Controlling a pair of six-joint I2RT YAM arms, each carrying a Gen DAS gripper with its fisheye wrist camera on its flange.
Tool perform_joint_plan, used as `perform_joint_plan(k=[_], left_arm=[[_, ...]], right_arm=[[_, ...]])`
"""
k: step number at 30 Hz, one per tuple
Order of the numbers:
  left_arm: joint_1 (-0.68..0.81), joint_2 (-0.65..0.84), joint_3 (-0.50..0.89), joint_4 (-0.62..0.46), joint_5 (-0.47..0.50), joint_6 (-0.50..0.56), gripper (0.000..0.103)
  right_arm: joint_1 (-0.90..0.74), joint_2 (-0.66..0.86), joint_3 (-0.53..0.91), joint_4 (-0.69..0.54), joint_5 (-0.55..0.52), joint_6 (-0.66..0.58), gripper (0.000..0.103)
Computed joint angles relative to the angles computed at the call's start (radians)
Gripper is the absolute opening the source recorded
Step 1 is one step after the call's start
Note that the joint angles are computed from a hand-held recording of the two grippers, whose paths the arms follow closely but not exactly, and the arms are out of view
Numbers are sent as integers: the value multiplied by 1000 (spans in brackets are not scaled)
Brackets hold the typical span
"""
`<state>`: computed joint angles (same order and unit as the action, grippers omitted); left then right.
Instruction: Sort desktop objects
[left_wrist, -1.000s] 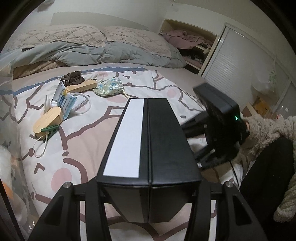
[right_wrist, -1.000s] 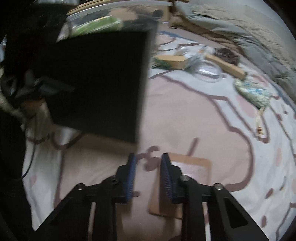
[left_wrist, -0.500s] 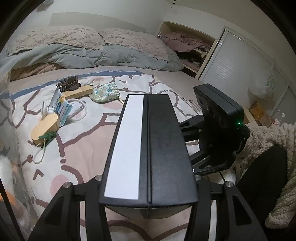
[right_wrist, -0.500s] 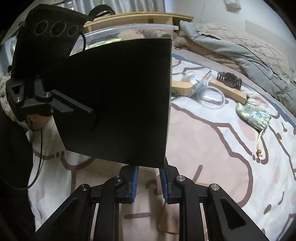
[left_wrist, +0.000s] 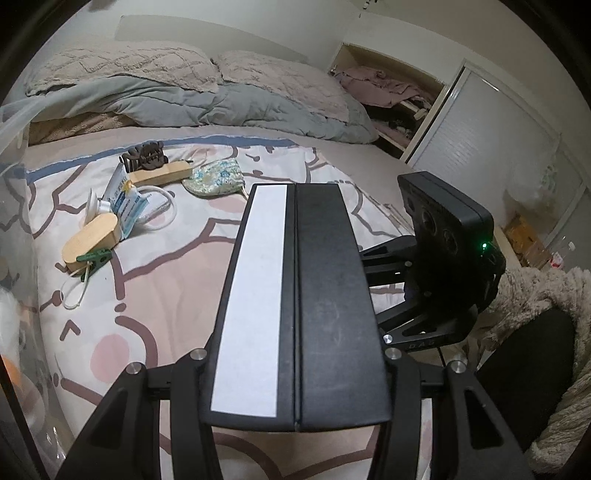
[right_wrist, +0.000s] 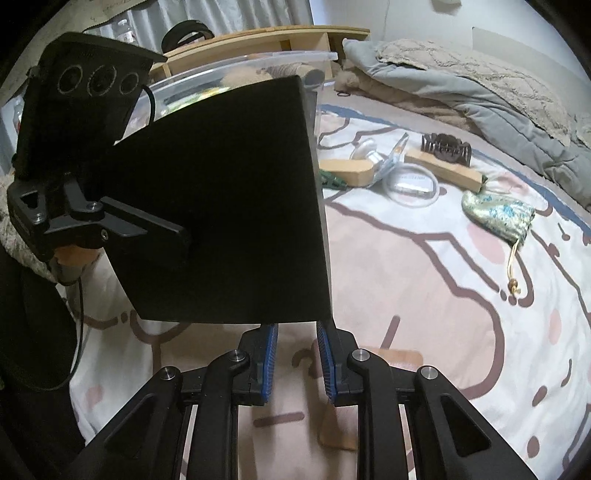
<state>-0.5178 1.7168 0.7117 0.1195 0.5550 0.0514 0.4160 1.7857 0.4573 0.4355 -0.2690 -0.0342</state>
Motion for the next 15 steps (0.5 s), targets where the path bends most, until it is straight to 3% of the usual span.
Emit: perform_joint_plan(k=[8, 15], left_arm=[[-40, -93, -13, -14, -51, -42, 49], [-98, -222, 19, -96, -149, -57, 49]], right_arm=[[2, -139, -70, -20, 5, 29, 22], [13, -362, -73, -181, 61, 26, 22]])
